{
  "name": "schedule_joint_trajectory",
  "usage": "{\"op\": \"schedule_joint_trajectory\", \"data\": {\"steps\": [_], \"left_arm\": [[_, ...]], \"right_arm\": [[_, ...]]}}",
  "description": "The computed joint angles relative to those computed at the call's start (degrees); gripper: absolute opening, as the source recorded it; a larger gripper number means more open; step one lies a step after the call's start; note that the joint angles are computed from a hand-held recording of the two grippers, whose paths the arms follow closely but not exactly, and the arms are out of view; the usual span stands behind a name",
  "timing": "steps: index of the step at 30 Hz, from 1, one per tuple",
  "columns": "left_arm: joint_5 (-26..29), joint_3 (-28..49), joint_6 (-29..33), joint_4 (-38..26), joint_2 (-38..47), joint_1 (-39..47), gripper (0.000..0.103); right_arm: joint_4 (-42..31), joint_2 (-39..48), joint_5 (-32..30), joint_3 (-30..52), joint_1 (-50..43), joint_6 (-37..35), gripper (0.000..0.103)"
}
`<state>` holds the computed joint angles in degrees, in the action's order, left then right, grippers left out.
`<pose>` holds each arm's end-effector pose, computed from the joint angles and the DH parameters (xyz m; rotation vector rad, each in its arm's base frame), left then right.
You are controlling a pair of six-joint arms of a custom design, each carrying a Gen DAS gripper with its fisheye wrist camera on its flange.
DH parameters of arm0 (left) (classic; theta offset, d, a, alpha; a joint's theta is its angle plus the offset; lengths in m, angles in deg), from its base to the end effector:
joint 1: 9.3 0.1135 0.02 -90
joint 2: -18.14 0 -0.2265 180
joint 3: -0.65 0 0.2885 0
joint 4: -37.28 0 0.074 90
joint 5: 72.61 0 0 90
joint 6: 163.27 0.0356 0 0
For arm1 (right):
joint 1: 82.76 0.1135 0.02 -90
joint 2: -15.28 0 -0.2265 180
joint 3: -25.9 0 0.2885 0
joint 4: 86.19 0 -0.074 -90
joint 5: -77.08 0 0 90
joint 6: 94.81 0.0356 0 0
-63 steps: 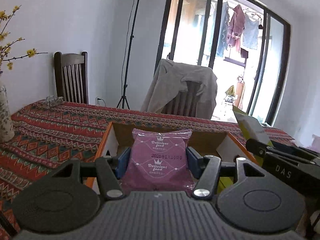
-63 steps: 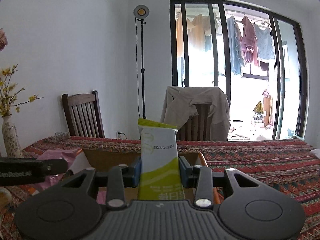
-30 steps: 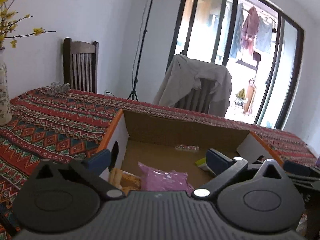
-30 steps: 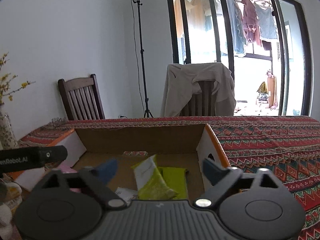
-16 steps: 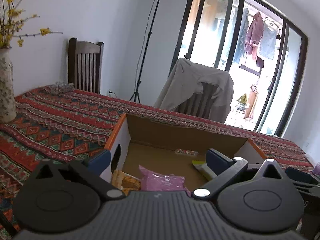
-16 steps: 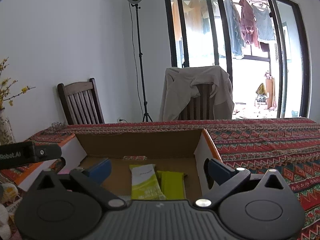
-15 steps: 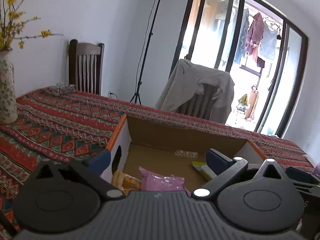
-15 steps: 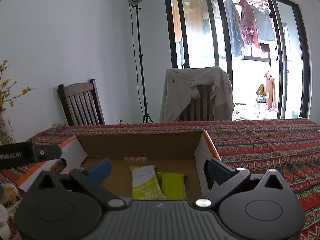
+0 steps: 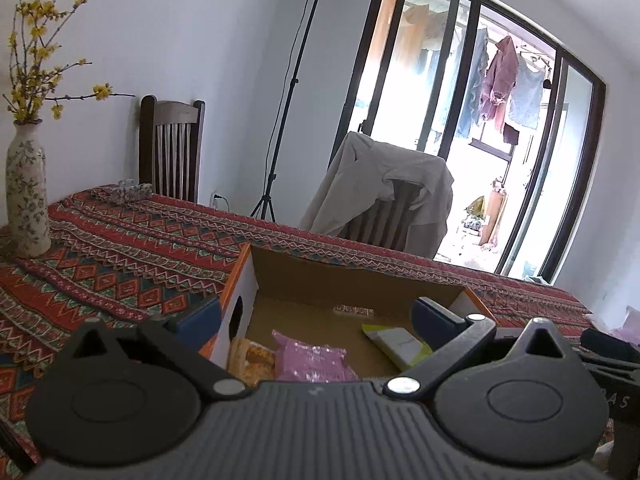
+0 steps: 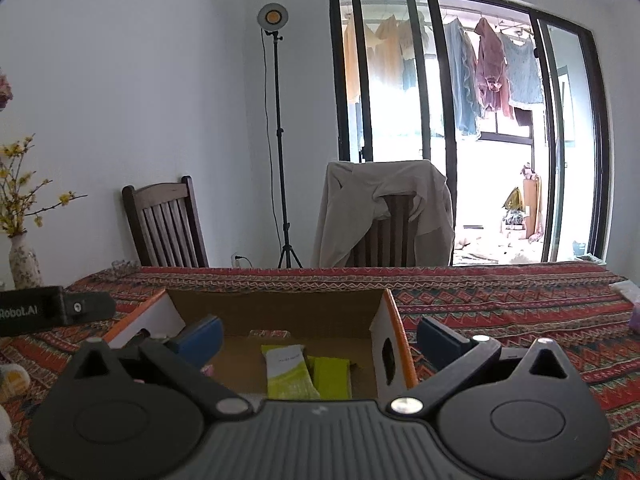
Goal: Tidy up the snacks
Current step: 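Withdraw both tools from the box back toward the snack pile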
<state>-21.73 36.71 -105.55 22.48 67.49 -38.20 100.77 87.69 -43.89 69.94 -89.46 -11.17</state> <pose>0.2235 -0.0977 0.1712 -0.4613 1.8893 0.0012 0.3028 -0.0171 0.1542 -0.3483 1.8741 0.3703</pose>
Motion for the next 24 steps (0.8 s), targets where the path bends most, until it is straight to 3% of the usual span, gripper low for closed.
{"op": "schedule_joint_trajectory", "data": {"steps": [8,15,24], "left_arm": [[-6.9,-4.86,-3.42,-11.52,-13.98,-7.99,0.103],[-13.89,-10.58,-10.45,-25.42,-28.3,-16.08,0.103],[-19.59,-14.44,-23.38,-42.5,-36.36,-25.05,0.103]], "right_arm": [[-7.08,-12.81,-4.49,-6.95,-5.47,-3.02,0.103],[-13.9,-21.12,-9.01,-12.39,-11.77,-8.52,0.103],[-21.36,-21.58,-14.42,-15.52,-21.06,-18.04,0.103]]}}
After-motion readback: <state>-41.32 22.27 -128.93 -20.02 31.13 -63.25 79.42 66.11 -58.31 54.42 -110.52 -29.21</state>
